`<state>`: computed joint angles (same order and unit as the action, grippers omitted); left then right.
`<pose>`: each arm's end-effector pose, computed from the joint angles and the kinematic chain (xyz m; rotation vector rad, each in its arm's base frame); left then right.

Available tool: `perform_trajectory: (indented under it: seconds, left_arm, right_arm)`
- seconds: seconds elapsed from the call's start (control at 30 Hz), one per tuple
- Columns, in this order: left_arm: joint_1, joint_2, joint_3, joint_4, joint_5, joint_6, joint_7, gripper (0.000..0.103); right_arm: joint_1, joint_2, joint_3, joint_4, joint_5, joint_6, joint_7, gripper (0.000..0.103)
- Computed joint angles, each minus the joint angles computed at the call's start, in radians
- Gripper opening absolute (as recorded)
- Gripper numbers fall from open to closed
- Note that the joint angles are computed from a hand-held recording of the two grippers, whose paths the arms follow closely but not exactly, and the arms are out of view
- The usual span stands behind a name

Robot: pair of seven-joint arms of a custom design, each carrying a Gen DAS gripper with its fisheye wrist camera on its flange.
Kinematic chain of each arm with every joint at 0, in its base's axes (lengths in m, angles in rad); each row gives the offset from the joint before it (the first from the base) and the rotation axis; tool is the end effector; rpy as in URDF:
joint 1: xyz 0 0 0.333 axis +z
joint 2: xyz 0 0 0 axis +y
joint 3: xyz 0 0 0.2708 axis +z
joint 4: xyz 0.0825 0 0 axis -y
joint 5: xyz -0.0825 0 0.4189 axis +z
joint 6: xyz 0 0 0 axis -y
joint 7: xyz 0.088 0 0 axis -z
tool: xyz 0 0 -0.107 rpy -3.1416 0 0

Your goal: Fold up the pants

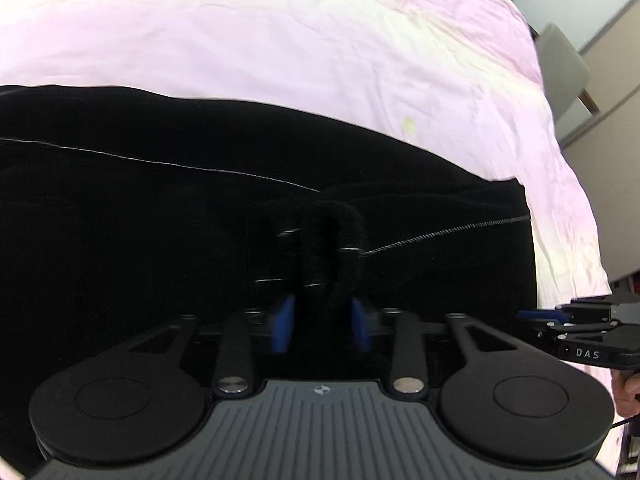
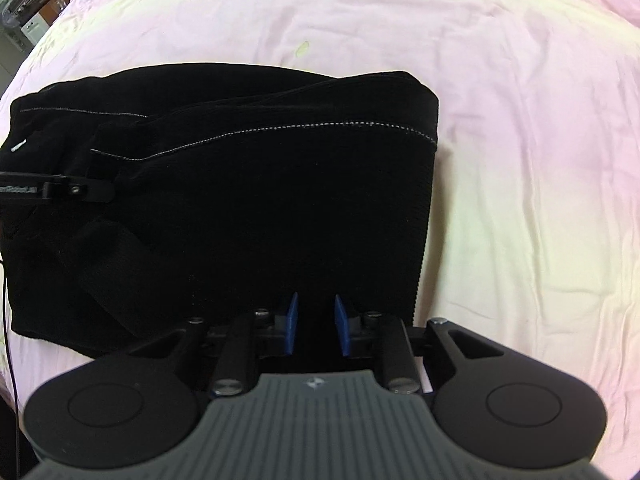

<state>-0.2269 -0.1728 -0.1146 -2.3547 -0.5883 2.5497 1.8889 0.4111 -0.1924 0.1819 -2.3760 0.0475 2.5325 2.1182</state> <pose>0.5156 -0.1752 0.3707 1.8671 -2.3524 0.8141 0.4473 0.3002 0.3690 -1.9950 1.9670 -0.1062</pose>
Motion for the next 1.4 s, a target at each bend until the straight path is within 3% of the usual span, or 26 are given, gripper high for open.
perform_trajectory:
  seconds: [0.03,0.2,0.3,0.37,0.43,0.53,0.57,0.67,0.77,0.83,1.03,1.17,1.33,1.4]
  left_arm:
    - [0.004,-0.012,-0.001,-0.009,0.012,0.012,-0.007,0.067]
    - [0.009,0.028,0.026,0.016,-0.076,-0.065,0.008,0.072]
    - [0.012,0.044,0.003,-0.005,-0.122,-0.011,0.018,0.079]
    - [0.014,0.047,-0.012,-0.013,-0.115,0.021,-0.004,0.068]
    - [0.012,0.020,-0.024,-0.035,-0.079,0.054,-0.025,0.047]
    - [-0.029,-0.055,0.000,-0.077,-0.126,0.092,0.093,0.026]
    - [-0.046,-0.076,0.017,-0.079,-0.154,0.091,0.143,0.024]
    - [-0.058,-0.102,0.042,-0.048,-0.146,0.064,0.198,0.023]
    - [-0.029,-0.061,0.025,0.001,-0.017,0.064,0.141,0.023]
    - [-0.002,-0.005,0.019,0.040,0.059,0.022,0.081,0.023]
    - [0.032,0.060,-0.003,0.026,0.100,0.055,0.051,0.029]
    - [0.041,0.072,-0.003,0.043,0.070,0.022,0.095,0.031]
    - [0.048,0.102,-0.027,0.059,0.068,0.031,0.083,0.033]
    - [0.052,0.099,-0.028,0.057,0.061,0.030,0.077,0.035]
  right_arm:
    - [0.002,0.000,-0.004,0.001,0.009,-0.003,-0.013,0.018]
    - [0.000,0.001,-0.007,-0.020,0.024,0.028,-0.035,0.018]
    - [-0.003,0.003,-0.002,-0.026,0.017,0.045,-0.019,0.018]
    - [-0.002,-0.003,0.000,-0.034,0.010,0.054,-0.013,0.019]
    - [-0.001,-0.029,0.001,-0.055,0.014,0.055,-0.014,0.019]
    - [0.003,-0.054,0.004,-0.063,0.022,0.052,-0.016,0.020]
    - [0.005,-0.058,0.003,-0.061,0.028,0.052,-0.022,0.020]
    - [0.007,-0.078,0.002,-0.064,0.043,0.054,-0.043,0.020]
    - [-0.016,-0.090,0.019,-0.057,0.000,0.069,-0.009,0.020]
    - [-0.036,-0.085,0.028,-0.047,-0.039,0.088,0.026,0.018]
    - [-0.113,0.039,0.049,0.052,-0.283,0.121,0.211,0.011]
    - [-0.100,0.175,0.006,0.142,-0.389,0.118,0.284,0.009]
    - [-0.052,0.288,-0.067,0.198,-0.360,0.136,0.329,0.004]
    - [-0.031,0.294,-0.081,0.230,-0.366,0.081,0.311,0.004]
